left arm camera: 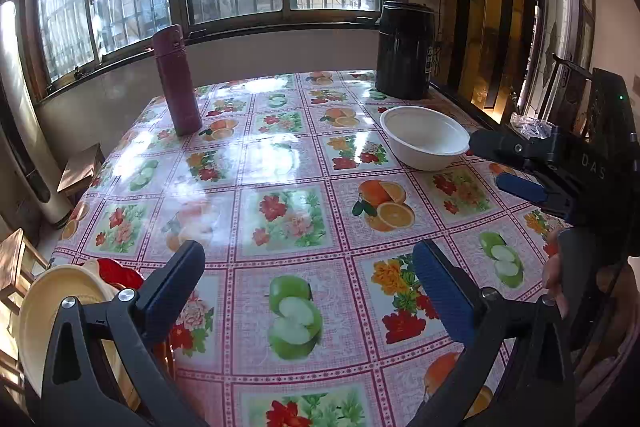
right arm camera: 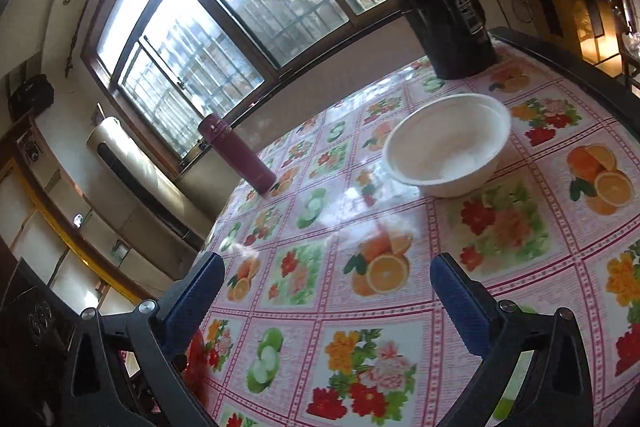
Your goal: Organize plates and bowls
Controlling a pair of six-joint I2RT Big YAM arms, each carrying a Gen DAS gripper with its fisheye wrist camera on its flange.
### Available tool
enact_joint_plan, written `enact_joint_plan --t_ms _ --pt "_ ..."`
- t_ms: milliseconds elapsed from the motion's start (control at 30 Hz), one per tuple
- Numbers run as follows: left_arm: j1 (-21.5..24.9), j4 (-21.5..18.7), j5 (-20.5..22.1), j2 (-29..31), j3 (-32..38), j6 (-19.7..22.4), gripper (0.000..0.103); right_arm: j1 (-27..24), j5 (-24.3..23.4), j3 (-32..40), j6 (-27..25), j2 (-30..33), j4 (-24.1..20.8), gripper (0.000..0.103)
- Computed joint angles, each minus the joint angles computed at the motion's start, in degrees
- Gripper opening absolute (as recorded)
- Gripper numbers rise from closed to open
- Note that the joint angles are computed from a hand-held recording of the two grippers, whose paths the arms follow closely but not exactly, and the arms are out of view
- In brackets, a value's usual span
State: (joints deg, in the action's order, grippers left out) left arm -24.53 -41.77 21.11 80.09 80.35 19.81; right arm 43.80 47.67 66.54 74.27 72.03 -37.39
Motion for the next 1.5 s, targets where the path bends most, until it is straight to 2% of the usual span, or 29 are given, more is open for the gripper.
enact_joint_plan --t_ms 200,367,533,667,833,967,1100,1200,1300,1367,1500 --pt "-5.8 2.9 -4.6 1.9 1.5 -2.6 0.103 -1.7 3.7 -8.0 6.7 -10.1 -5.0 0.103" --pt "-8.9 4.1 -6.8 4.2 4.1 -4.0 0.103 -4.7 3.7 -11.6 6.8 -15.6 -4.6 0.103" --pt "-11.1 5.1 -9.3 6.5 6.3 -5.0 0.103 -9.0 1.9 -13.9 3.8 -18.2 1.4 0.103" --pt "-12.3 4.9 -11.2 9.1 8.8 -6.1 0.103 -13.1 -0.7 -14.3 2.5 -16.9 6.7 0.103" --pt "-13.5 4.0 -13.5 12.4 11.6 -6.9 0.103 -17.4 -4.3 -15.3 4.0 -15.0 11.5 0.103" --pt "-14.5 3.4 -15.1 14.9 13.7 -8.3 0.103 -19.5 -8.1 -17.0 5.2 -14.7 11.7 0.103" --pt "-15.2 2.0 -15.5 18.0 17.0 -11.1 0.103 -20.1 -7.8 -17.4 6.3 -14.3 10.3 0.103" --pt "-15.6 -0.2 -15.6 20.9 20.6 -13.7 0.103 -20.7 -8.7 -18.3 5.9 -14.3 12.0 0.103" --pt "-15.6 -2.5 -15.2 23.6 24.4 -17.8 0.103 -21.7 -11.2 -20.2 5.2 -14.6 16.4 0.103" --pt "-15.8 -3.0 -16.8 25.1 26.5 -20.3 0.103 -22.5 -12.9 -21.4 5.5 -14.9 18.6 0.103" --pt "-15.4 -3.0 -17.4 26.1 27.4 -25.5 0.103 -22.5 -12.6 -23.4 5.6 -15.7 23.1 0.103"
